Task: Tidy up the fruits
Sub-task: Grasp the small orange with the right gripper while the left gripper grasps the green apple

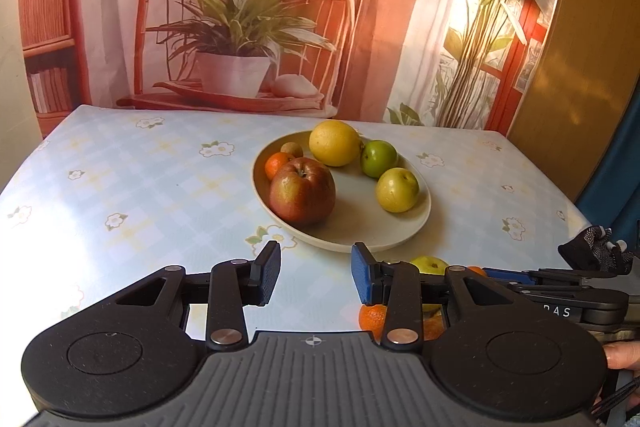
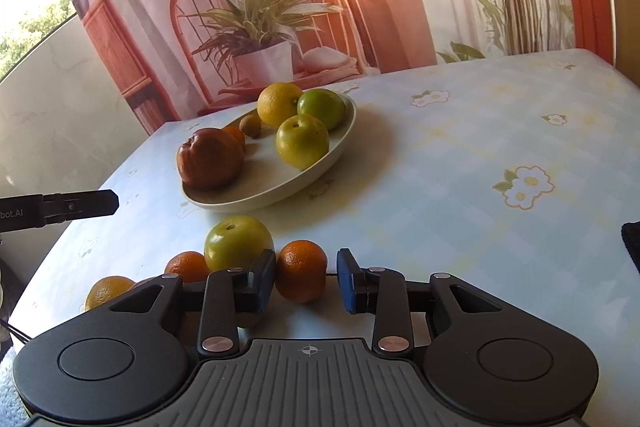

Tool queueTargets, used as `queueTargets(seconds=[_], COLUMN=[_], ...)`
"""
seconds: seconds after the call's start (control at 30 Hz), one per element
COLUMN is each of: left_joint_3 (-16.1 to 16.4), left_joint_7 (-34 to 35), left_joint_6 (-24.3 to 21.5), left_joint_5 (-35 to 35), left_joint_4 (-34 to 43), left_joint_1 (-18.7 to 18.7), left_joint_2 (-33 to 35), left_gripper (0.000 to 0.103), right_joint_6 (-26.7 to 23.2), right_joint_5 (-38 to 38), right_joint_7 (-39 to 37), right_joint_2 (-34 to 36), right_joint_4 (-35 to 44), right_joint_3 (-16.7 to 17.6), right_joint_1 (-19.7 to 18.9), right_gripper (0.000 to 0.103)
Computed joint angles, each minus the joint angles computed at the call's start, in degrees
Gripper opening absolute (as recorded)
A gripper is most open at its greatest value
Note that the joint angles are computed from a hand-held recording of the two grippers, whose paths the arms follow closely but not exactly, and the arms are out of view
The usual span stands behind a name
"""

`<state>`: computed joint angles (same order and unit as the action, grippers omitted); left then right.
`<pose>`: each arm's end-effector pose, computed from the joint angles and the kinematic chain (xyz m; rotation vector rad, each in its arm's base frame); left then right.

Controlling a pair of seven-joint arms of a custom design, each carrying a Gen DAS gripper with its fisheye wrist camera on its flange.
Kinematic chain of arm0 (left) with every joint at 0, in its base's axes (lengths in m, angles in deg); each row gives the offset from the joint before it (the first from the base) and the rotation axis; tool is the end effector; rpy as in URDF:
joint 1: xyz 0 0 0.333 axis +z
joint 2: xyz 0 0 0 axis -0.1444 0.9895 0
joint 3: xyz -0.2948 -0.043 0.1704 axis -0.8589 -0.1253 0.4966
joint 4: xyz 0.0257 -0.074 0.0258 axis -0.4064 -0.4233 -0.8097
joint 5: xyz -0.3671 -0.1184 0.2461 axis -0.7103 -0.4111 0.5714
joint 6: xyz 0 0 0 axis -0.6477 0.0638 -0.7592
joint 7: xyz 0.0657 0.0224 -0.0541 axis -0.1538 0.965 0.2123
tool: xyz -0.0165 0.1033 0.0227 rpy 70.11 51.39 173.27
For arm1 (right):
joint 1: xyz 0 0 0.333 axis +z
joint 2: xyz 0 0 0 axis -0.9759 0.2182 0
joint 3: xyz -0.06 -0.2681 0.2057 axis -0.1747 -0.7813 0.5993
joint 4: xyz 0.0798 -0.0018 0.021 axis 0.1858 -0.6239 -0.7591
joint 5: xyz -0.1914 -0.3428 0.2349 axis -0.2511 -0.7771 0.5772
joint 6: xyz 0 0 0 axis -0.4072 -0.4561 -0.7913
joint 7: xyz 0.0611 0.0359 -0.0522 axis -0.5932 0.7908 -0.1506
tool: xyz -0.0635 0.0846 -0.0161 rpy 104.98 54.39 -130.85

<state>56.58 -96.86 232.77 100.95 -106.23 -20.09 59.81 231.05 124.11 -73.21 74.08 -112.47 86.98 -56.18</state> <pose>0.5492 -0.2748 0.4179 -1.9483 1.3974 -0.7788 0.6082 0.3411 0.3374 -1.8562 1.2306 -0.1856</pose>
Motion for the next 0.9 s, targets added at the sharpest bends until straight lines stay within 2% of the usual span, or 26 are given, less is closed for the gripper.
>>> queueTargets(seconds=[0.13,0.2,0.27,0.47,0.6,0.67,0.77,0.9], left_joint_3=[0.8,1.2,1.6,2.9,2.2,1.8,1.1,0.8], left_joint_7=[7.4,12.1,16.1,25.6,35.4,40.0,46.3,52.5], left_joint_6=[4.7,6.1,7.6,11.4,14.8,15.5,15.5,13.6], left_joint_5=[-3.8,-5.9,-8.1,-17.1,-27.1,-31.6,-37.4,-42.8], left_joint_4=[3.0,4.7,6.1,8.2,8.6,8.9,10.0,11.6], left_joint_1=[0.3,0.1,-0.3,-1.0,0.0,0.1,0.2,-0.3], left_joint_2=[3.5,5.4,7.2,10.4,12.0,12.9,14.3,16.0], left_gripper=[0.041,0.041,0.041,0.041,0.043,0.051,0.052,0.052], right_joint_6=[1.9,2.5,2.4,4.8,7.2,8.1,9.2,9.9], right_joint_5=[-2.0,-7.4,-9.7,-15.6,-22.3,-23.4,-23.9,-26.2], right_joint_7=[2.7,7.8,9.4,13.6,21.1,22.1,22.2,23.9], right_joint_2=[-0.4,-0.4,-0.5,-0.9,-1.2,-1.3,-1.3,-1.2], right_joint_4=[-0.3,-0.8,-1.2,-2.3,-3.5,-4.0,-4.5,-5.1], right_joint_3=[-0.5,-1.0,-0.3,2.1,0.5,1.8,5.1,7.7], right_joint_1=[0.7,1.1,0.2,-2.0,-1.2,-2.6,-5.9,-8.5], right_gripper=[0.025,0.025,0.025,0.025,0.025,0.025,0.025,0.025])
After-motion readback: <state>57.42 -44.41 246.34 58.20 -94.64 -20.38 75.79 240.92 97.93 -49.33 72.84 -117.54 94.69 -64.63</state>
